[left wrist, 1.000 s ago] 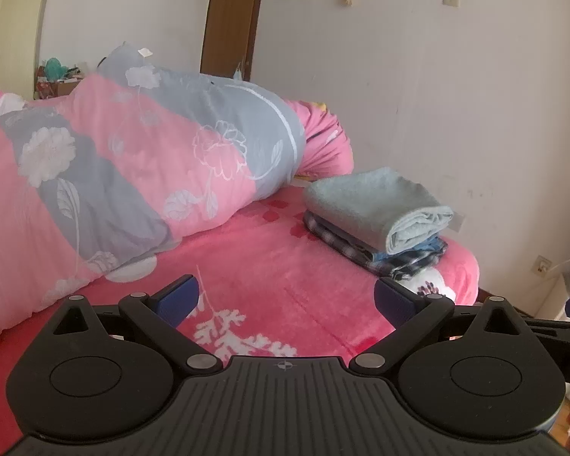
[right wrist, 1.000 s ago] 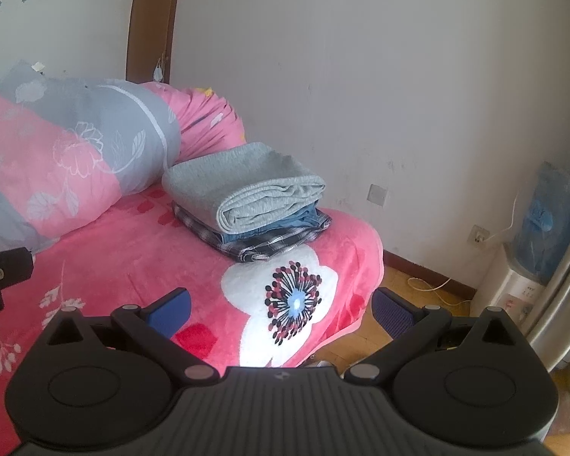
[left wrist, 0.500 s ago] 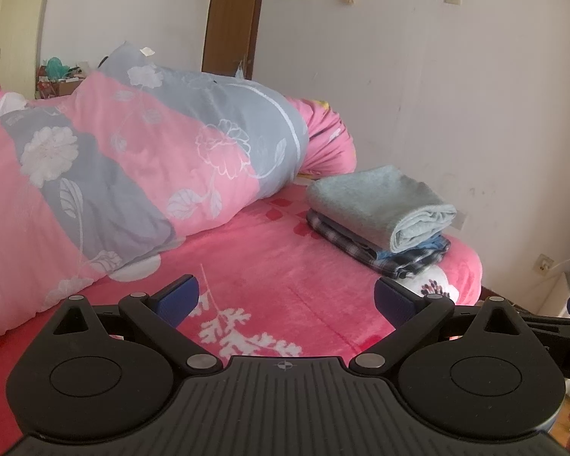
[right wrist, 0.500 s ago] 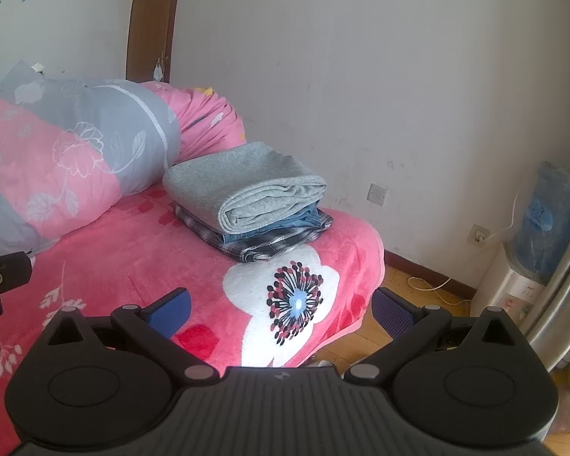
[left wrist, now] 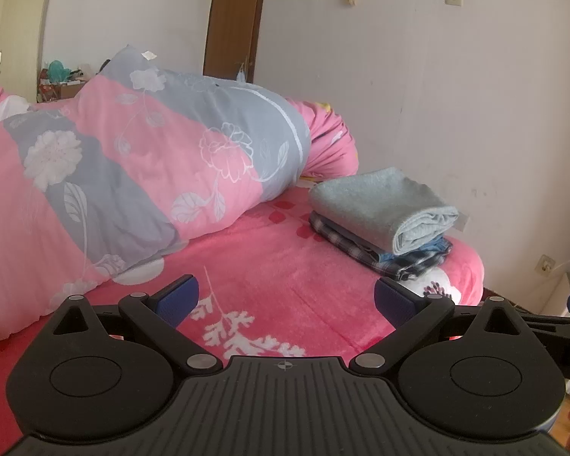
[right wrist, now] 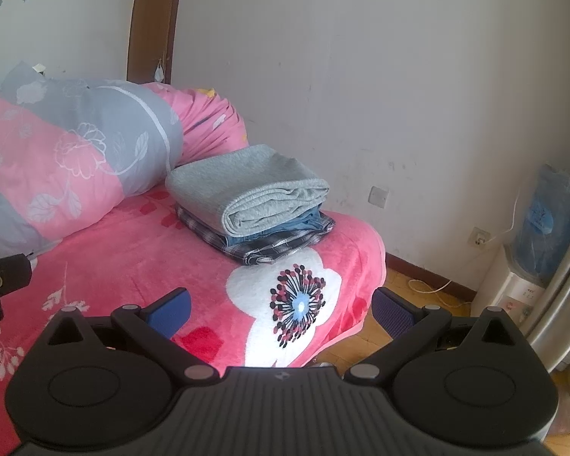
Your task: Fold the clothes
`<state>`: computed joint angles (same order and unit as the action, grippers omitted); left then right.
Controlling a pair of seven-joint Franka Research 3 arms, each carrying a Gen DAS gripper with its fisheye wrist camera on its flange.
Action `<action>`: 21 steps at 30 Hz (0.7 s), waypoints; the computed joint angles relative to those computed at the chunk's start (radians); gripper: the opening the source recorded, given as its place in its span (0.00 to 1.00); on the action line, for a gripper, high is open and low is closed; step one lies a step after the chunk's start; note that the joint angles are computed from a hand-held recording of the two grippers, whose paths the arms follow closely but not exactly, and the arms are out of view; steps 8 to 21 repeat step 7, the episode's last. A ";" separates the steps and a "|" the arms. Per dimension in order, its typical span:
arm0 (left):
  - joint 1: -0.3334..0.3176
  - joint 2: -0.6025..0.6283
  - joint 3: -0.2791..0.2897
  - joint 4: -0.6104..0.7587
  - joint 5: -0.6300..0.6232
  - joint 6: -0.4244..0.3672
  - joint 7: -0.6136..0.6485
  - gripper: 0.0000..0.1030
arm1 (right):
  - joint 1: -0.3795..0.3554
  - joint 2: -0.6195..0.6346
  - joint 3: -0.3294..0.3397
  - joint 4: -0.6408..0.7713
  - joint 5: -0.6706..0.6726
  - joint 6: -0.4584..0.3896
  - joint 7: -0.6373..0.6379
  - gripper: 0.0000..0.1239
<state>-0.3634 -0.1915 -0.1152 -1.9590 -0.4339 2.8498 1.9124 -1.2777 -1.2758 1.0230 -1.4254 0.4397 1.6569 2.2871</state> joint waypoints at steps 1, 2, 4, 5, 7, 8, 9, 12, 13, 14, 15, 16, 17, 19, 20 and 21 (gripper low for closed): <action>0.000 0.000 0.000 0.000 0.000 -0.001 0.001 0.97 | -0.001 0.000 0.000 0.001 -0.001 -0.001 0.000 0.83; -0.001 -0.001 0.001 0.000 -0.002 -0.001 0.004 0.97 | -0.002 0.000 0.000 0.003 -0.001 -0.003 -0.001 0.83; -0.002 -0.003 0.001 -0.001 -0.003 0.001 0.007 0.97 | -0.004 -0.001 -0.001 0.005 -0.001 -0.007 0.001 0.83; -0.002 -0.004 0.000 -0.002 0.000 0.003 0.006 0.97 | -0.005 -0.001 -0.002 0.006 -0.001 -0.009 0.002 0.83; 0.000 -0.003 -0.003 -0.002 0.008 0.006 0.001 0.98 | -0.005 -0.002 -0.004 0.003 0.001 -0.010 0.004 0.83; 0.000 -0.003 -0.003 -0.002 0.008 0.006 0.001 0.98 | -0.005 -0.002 -0.004 0.003 0.001 -0.010 0.004 0.83; 0.000 -0.003 -0.003 -0.002 0.008 0.006 0.001 0.98 | -0.005 -0.002 -0.004 0.003 0.001 -0.010 0.004 0.83; 0.000 -0.003 -0.003 -0.002 0.008 0.006 0.001 0.98 | -0.005 -0.002 -0.004 0.003 0.001 -0.010 0.004 0.83; 0.000 -0.003 -0.003 -0.002 0.008 0.006 0.001 0.98 | -0.005 -0.002 -0.004 0.003 0.001 -0.010 0.004 0.83; 0.000 -0.003 -0.003 -0.002 0.008 0.006 0.001 0.98 | -0.005 -0.002 -0.004 0.003 0.001 -0.010 0.004 0.83; 0.000 -0.003 -0.003 -0.002 0.008 0.006 0.001 0.98 | -0.005 -0.002 -0.004 0.003 0.001 -0.010 0.004 0.83; 0.000 -0.003 -0.003 -0.002 0.008 0.006 0.001 0.98 | -0.005 -0.002 -0.004 0.003 0.001 -0.010 0.004 0.83; 0.000 -0.003 -0.003 -0.002 0.008 0.006 0.001 0.98 | -0.005 -0.002 -0.004 0.003 0.001 -0.010 0.004 0.83; 0.000 -0.003 -0.003 -0.002 0.008 0.006 0.001 0.98 | -0.005 -0.002 -0.004 0.003 0.001 -0.010 0.004 0.83; 0.000 -0.003 -0.003 -0.002 0.008 0.006 0.001 0.98 | -0.005 -0.002 -0.004 0.003 0.001 -0.010 0.004 0.83; 0.000 -0.003 -0.003 -0.002 0.008 0.006 0.001 0.98 | -0.005 -0.002 -0.004 0.003 0.001 -0.010 0.004 0.83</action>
